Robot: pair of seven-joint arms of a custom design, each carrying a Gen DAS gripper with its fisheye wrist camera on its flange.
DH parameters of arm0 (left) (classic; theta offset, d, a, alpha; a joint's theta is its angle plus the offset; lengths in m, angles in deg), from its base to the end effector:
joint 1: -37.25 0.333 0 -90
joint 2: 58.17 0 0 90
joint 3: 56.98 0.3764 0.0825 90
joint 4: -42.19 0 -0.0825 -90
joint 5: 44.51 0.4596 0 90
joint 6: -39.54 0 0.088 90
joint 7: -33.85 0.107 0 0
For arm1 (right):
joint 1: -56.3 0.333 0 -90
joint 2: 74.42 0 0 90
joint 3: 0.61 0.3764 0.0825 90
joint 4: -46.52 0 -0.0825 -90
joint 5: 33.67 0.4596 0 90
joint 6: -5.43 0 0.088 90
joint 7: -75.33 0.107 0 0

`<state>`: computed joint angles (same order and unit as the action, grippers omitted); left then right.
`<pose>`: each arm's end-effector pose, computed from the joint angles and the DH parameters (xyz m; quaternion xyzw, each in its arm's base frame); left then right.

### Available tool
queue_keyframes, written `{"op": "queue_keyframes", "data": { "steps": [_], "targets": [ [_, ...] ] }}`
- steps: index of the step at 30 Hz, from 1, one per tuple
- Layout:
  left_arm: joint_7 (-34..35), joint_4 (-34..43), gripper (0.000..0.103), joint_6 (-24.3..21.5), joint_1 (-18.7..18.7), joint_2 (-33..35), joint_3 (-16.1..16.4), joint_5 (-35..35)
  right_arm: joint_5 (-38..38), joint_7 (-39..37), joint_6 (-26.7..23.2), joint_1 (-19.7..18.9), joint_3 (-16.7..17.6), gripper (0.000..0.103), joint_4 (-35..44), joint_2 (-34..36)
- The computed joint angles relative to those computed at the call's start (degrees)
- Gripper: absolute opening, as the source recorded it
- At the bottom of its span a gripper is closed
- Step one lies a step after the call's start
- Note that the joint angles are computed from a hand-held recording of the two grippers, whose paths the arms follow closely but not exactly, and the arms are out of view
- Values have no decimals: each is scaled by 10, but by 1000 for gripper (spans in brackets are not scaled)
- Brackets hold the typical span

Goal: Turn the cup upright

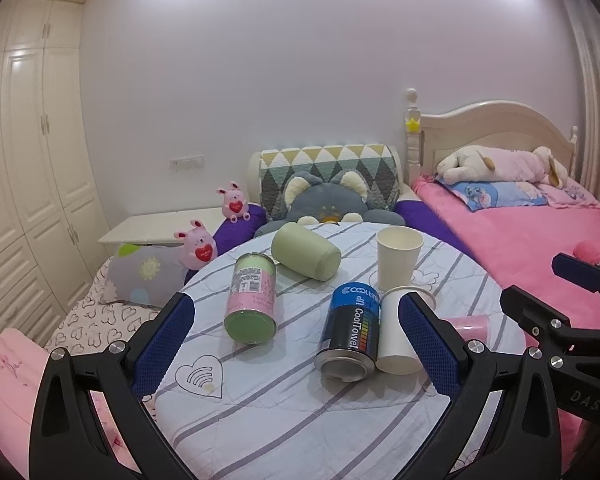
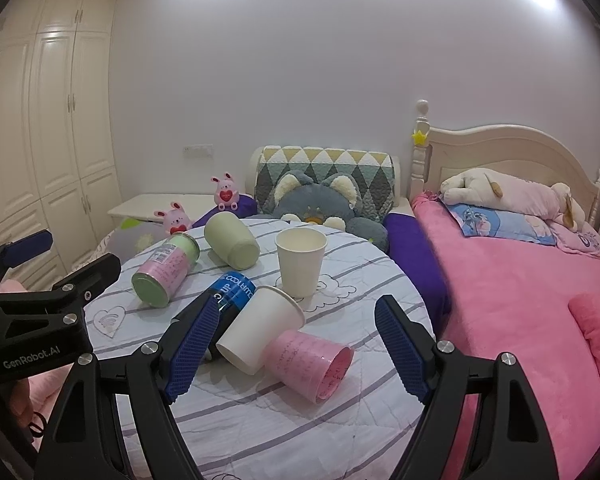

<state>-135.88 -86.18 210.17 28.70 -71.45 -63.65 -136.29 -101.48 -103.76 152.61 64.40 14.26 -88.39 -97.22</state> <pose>0.5506 -0.0820 0.5463 -0.4183 0.7313 -0.4382 0.3135 0.4683 0.2283 0.5604 -0.5041 0.6905 -0.4123 0.3147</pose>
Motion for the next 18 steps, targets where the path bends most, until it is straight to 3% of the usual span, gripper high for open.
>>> {"op": "queue_keyframes", "data": {
  "steps": [18],
  "targets": [
    [-36, 26, 103, 17, -6, 36, -1, 39, 2, -57, 13, -8, -22, 82, 20, 28]
  ]
}}
